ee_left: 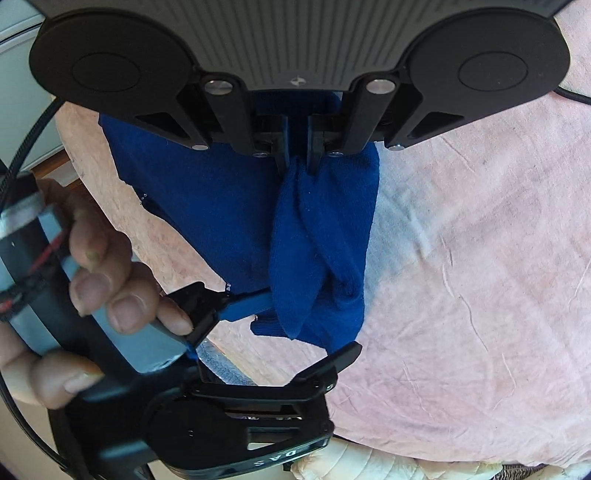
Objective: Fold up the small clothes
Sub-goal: 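Grasp the bundle with the right gripper while the left gripper holds it, then lift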
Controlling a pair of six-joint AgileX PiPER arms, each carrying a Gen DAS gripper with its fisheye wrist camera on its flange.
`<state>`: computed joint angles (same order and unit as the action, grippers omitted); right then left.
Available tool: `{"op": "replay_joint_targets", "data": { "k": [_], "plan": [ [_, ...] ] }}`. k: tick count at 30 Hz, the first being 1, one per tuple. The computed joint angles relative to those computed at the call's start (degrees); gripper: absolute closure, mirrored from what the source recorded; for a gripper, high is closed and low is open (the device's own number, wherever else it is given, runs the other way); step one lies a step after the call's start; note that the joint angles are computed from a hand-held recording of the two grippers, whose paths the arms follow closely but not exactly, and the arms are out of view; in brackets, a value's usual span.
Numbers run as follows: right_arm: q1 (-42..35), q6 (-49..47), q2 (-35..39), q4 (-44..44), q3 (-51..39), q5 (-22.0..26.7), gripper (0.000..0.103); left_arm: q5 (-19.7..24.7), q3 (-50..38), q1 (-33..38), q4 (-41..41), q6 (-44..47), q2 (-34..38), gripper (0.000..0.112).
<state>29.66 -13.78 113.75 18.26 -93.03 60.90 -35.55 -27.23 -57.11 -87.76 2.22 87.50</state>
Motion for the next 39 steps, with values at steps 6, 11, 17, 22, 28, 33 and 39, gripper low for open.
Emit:
{"op": "replay_joint_targets", "data": {
  "k": [6,11,17,22,28,33,39],
  "plan": [
    [7.46,6.23,3.66,-12.39,-3.43,-0.77,0.025,-1.51,2.89,-1.32,1.60,-6.14,-0.76,0.104],
    [12.57,10.41,5.02,-21.77,-1.93,-4.05,0.043,-5.82,3.52,-5.05,-3.70,-3.79,-2.91,0.105],
    [8.97,5.85,3.02,-18.52,-0.47,-5.71,0.080,-5.16,2.74,-5.23,-5.43,-0.93,-3.62,0.106],
    [0.15,-3.93,-2.03,-7.28,4.53,-7.63,0.085,-5.43,0.07,-5.59,-7.65,4.78,-4.26,0.106],
    [-16.70,-21.58,-10.86,10.05,13.15,-5.74,0.085,-5.75,-5.95,-8.86,-9.24,11.32,-2.72,0.106],
    [-34.47,-34.04,-14.08,20.35,18.33,-0.75,0.085,-2.02,-14.04,-9.88,-8.06,16.43,3.32,0.106],
    [-51.24,-42.72,-11.33,23.45,20.59,2.00,0.085,4.74,-26.05,-10.41,-10.56,24.89,13.20,0.106]
  ]
}}
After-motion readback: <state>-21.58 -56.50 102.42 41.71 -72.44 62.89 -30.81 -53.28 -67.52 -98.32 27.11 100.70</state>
